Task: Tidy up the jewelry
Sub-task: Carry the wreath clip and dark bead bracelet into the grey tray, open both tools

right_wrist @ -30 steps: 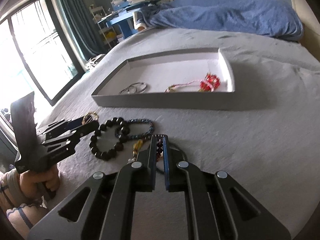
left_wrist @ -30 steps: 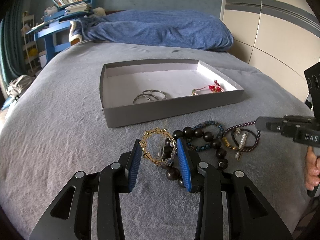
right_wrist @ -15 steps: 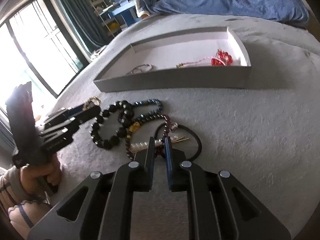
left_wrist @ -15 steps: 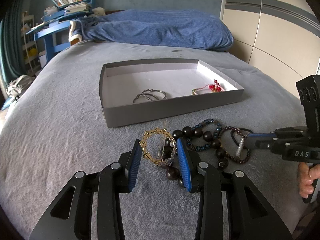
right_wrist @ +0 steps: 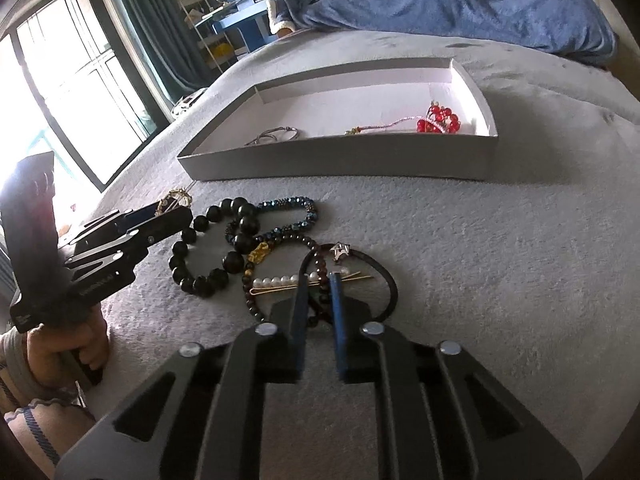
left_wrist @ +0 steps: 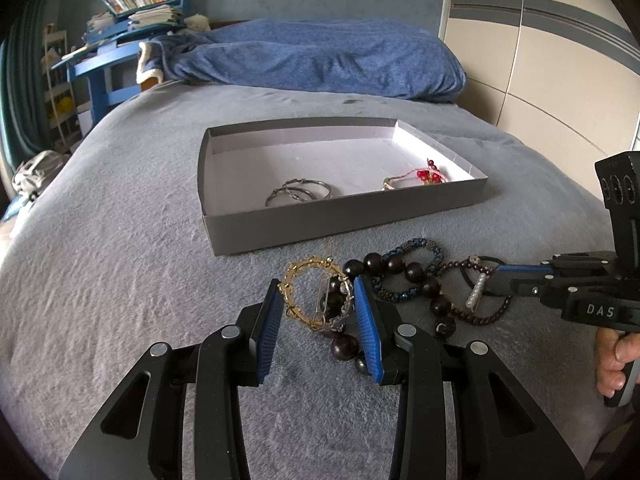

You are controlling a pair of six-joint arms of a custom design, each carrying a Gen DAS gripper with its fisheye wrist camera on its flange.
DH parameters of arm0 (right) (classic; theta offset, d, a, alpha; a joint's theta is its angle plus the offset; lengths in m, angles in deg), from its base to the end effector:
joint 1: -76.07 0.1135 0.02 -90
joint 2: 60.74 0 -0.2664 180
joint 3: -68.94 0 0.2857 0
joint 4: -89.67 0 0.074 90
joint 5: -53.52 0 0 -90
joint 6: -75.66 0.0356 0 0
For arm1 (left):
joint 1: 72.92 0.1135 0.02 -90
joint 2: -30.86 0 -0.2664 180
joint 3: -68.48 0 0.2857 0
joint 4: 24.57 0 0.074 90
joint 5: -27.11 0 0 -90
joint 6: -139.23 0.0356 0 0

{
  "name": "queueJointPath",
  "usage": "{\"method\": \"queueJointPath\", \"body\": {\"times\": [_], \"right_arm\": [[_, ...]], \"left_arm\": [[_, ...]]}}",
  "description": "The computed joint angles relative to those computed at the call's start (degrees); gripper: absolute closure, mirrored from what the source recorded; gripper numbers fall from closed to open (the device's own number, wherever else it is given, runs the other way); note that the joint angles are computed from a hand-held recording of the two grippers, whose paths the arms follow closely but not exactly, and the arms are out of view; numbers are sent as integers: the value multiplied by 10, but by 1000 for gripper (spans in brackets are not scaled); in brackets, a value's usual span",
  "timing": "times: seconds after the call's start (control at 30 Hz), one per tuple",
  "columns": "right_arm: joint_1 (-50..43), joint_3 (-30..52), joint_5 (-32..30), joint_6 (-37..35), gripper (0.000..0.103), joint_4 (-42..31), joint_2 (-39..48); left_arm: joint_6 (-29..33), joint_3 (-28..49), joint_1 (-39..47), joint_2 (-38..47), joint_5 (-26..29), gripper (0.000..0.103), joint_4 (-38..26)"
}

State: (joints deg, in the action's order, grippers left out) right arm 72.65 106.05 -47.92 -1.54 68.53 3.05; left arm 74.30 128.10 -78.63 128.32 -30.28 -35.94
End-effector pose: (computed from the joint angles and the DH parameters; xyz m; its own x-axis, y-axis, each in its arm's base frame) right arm 0.2307 -0.0067 0.1435 -0.7378 0.2616 -0.6222 0.0913 0.9520 0.2921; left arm 0.3445 -0.0537 0.1236 -0.4984 0.4085 -0.7646 0.7124 0.6956 -0.0928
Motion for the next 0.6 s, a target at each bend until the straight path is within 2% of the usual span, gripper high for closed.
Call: {"method": "queueJointPath", "body": {"times": [0.33,0.6], "right_arm": [[-26,31,-20,-34,97,-49,-73],[-44,91,-36,-53,97,-74,-69]], "left_arm": [[13,2,1,-25,15,66,-9],[-7,49,-11,-29,13,66,-32]]}}
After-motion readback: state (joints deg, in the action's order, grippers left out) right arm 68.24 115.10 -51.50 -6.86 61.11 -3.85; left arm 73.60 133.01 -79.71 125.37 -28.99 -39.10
